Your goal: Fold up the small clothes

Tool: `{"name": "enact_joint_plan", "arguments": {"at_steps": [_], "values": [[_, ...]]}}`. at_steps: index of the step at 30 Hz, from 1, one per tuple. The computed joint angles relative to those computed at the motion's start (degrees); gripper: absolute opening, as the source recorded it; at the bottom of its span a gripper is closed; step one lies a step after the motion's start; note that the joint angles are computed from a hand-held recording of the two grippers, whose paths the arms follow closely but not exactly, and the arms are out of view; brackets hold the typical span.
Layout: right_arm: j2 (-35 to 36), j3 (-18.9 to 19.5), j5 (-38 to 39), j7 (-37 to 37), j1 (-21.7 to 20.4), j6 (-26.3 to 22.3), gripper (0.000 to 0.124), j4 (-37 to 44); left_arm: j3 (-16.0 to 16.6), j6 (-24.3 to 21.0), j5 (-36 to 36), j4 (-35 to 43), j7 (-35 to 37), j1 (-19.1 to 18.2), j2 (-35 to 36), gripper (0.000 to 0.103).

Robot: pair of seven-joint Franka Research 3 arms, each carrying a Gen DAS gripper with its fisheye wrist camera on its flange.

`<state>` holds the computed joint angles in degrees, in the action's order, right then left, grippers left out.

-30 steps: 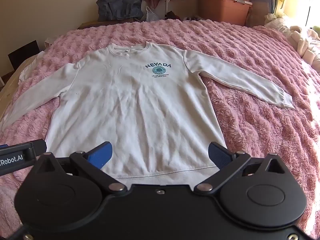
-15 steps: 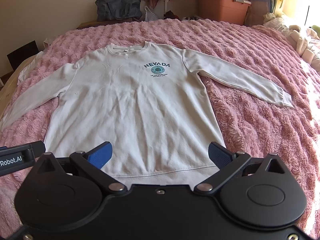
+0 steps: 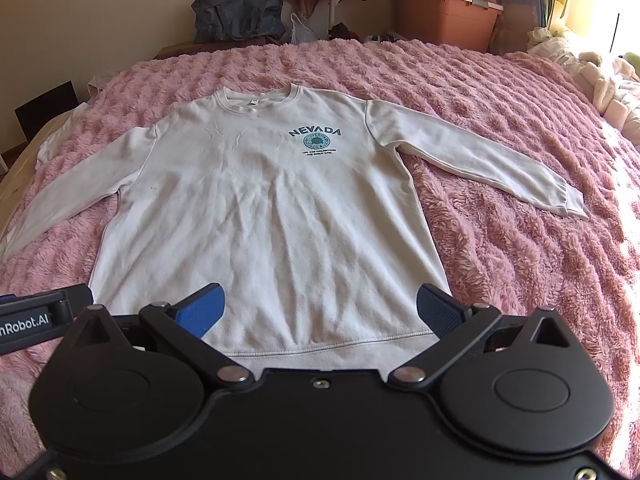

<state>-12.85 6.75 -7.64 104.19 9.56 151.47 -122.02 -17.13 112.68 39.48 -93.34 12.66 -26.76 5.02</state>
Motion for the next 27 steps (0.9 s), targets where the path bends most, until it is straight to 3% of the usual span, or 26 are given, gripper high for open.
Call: {"name": "enact_joint_plan", "arguments": {"at_steps": [27], "values": [[0.1,0.1,-0.9,0.5,0.3,-0.1,0.103,0.4,0.2,-0.4,0.1,0.6,0.8,-0.2,0.5,0.091]]}}
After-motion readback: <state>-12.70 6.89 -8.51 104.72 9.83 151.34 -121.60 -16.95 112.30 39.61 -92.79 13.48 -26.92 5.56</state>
